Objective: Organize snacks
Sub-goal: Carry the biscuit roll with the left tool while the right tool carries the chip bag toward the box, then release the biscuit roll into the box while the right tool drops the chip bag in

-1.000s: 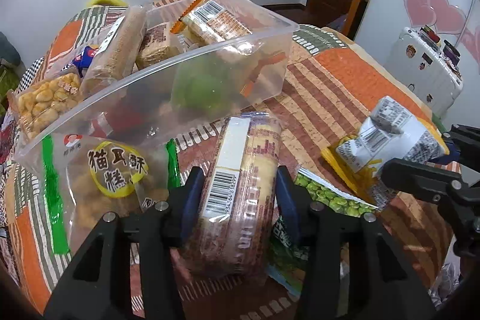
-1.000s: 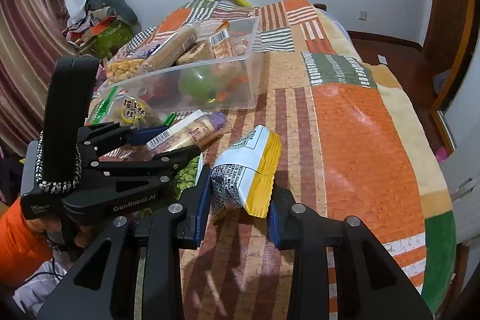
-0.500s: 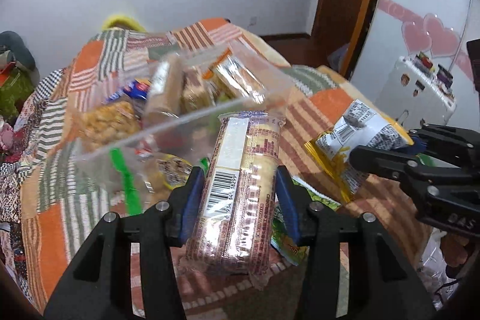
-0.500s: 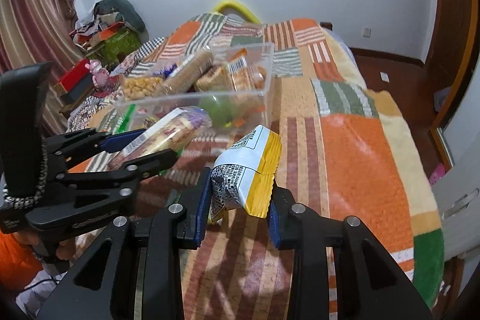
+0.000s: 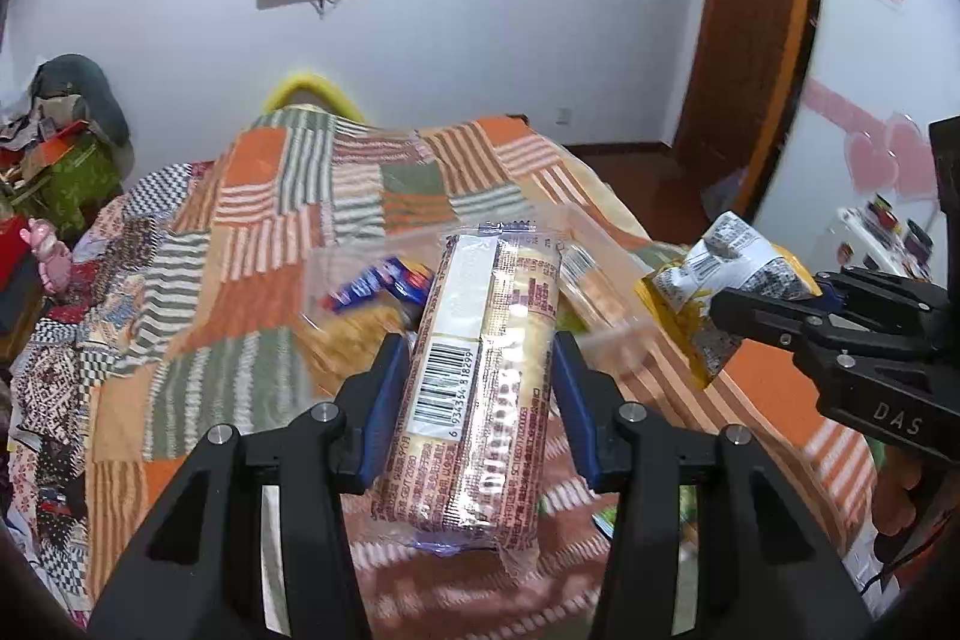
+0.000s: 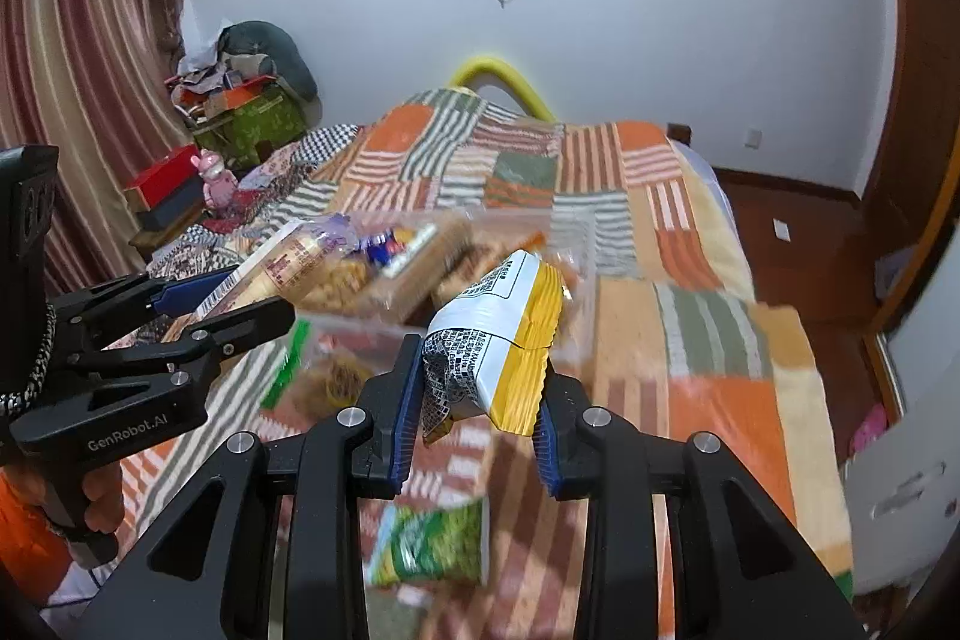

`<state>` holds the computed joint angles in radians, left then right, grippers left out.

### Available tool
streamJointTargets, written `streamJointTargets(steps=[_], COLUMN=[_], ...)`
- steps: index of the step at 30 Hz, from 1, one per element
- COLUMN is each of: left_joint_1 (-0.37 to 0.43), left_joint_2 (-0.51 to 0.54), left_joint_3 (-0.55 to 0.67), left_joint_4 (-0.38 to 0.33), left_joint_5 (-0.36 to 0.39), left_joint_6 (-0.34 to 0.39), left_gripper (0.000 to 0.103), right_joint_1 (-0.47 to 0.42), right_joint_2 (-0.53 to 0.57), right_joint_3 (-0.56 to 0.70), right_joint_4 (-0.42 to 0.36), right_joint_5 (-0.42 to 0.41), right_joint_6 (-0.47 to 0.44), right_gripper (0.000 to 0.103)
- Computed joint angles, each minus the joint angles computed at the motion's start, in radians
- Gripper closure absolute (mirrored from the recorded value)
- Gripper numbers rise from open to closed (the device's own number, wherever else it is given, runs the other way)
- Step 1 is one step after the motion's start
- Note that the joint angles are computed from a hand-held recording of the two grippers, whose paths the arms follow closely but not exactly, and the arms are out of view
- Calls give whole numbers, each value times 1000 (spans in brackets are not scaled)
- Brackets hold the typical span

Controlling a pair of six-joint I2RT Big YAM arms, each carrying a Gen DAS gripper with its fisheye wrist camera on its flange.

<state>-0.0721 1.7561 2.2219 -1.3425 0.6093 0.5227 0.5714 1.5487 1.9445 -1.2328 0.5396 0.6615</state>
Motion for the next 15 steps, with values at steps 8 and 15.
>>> streamJointTargets(steps=[8,15], left_joint_1=[-17,-43], left_joint_2=[94,210], left_joint_3=[122,265], left_joint_4=[49,-21], left_joint_5=[-67,-109], left_joint_6=[-84,-121], left_gripper=[55,55], right_joint_1=[-40,-76], right_joint_2=[90,178], right_joint_3=[116,198], right_joint_4=[11,-13], right_joint_5=[-7,-79], right_joint_6=[-79,-94], right_gripper=[74,74])
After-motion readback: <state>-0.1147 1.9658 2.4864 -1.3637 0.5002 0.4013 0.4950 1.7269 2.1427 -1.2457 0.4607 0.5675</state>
